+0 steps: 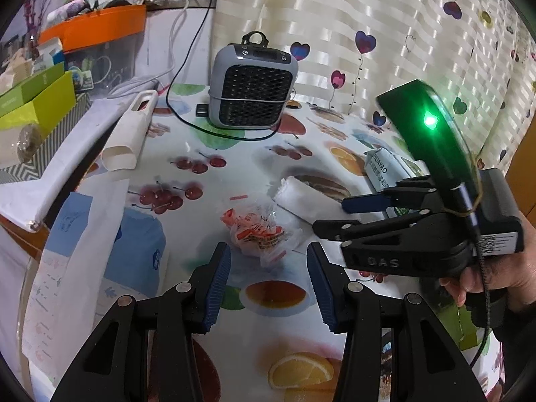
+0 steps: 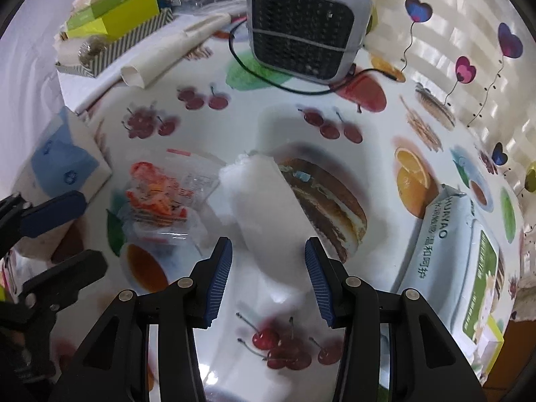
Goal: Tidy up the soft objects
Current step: 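Grasp the white rolled cloth with the right gripper and lift it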
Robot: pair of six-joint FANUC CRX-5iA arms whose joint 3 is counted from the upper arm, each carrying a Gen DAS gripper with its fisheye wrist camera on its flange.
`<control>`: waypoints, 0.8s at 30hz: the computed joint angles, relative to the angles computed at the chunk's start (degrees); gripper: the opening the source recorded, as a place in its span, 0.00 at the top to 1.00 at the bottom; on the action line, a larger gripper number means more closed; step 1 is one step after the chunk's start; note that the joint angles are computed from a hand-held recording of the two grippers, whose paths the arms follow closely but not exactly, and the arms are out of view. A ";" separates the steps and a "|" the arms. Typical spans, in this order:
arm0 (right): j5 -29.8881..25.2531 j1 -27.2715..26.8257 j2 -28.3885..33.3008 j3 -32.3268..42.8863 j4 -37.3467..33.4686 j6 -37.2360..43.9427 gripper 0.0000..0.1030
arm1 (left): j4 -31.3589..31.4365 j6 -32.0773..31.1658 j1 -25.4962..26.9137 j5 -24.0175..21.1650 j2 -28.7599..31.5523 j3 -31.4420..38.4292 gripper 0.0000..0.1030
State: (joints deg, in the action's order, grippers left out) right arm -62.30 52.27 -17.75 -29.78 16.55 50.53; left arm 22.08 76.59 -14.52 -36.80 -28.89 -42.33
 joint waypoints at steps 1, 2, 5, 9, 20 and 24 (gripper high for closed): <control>-0.11 -0.24 0.38 0.21 -0.11 -0.01 0.55 | -0.21 0.43 -0.14 0.01 0.40 0.29 0.55; -0.29 -0.39 0.63 0.37 -0.07 -0.27 0.55 | -0.58 1.06 -0.36 0.10 0.96 0.70 0.55; -1.30 0.43 0.71 0.02 1.80 -1.40 0.68 | -2.42 3.28 -1.12 0.28 2.59 2.05 0.55; -1.12 0.51 -1.18 -0.46 1.88 -2.46 0.80 | -4.09 5.58 -2.02 0.52 4.61 3.42 0.55; -1.20 3.73 -9.34 -4.45 4.83 -8.63 0.81 | -13.92 18.39 -3.78 -0.55 12.54 9.64 0.55; -1.52 5.39 -12.11 -5.82 6.30 -11.42 0.81 | -16.17 19.99 -5.25 -0.74 15.23 11.59 0.55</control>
